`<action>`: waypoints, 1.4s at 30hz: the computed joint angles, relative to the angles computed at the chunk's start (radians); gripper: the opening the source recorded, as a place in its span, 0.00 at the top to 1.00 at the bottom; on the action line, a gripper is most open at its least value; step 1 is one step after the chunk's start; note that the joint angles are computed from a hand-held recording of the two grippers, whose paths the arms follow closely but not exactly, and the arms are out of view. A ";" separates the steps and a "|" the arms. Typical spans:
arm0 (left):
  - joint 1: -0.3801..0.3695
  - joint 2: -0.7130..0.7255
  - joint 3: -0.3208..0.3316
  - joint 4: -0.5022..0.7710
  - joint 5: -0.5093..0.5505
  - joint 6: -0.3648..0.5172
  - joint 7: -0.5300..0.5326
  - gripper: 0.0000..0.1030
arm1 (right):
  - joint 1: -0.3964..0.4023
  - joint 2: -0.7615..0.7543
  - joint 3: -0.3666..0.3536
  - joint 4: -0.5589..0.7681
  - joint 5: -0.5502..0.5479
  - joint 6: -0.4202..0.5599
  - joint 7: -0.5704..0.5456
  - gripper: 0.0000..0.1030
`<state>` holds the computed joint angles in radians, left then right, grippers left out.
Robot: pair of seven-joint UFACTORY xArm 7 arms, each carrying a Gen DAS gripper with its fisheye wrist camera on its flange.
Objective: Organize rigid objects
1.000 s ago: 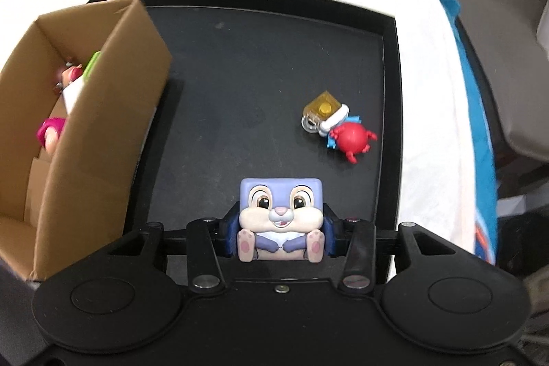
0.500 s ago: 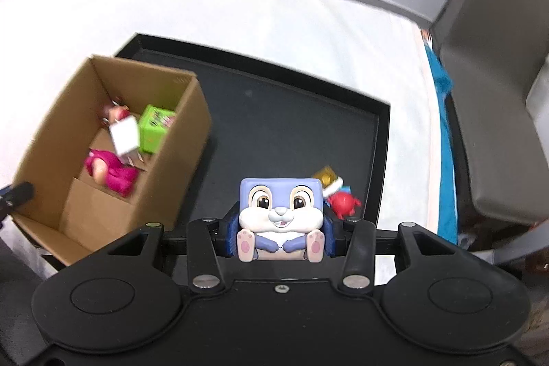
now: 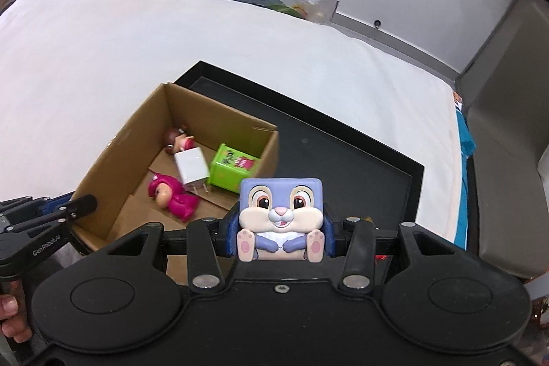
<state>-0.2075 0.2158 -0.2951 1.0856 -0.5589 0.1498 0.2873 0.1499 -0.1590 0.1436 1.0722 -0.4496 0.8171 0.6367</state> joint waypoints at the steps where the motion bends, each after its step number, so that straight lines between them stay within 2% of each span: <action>1: 0.002 0.001 -0.002 0.002 -0.003 0.004 0.002 0.87 | 0.002 0.009 0.003 0.009 0.000 0.003 0.005 0.58; 8: 0.024 0.013 -0.017 0.021 -0.059 0.037 0.048 0.86 | 0.036 0.076 0.011 0.061 -0.010 0.014 0.023 0.58; 24: 0.026 0.007 -0.014 0.028 -0.187 0.067 0.154 0.85 | 0.110 0.232 -0.025 0.181 -0.043 0.042 -0.031 0.57; 31: 0.024 0.013 -0.007 0.036 -0.230 0.078 0.192 0.85 | 0.138 0.292 -0.040 0.212 -0.054 0.062 -0.089 0.57; 42: 0.021 0.013 -0.001 0.039 -0.279 0.089 0.231 0.85 | 0.165 0.335 -0.064 0.228 -0.093 0.084 -0.108 0.56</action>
<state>-0.1866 0.2290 -0.2963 1.1244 -0.8376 0.2389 0.5182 0.3145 0.1764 0.0798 1.2999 -0.5426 0.9007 0.5291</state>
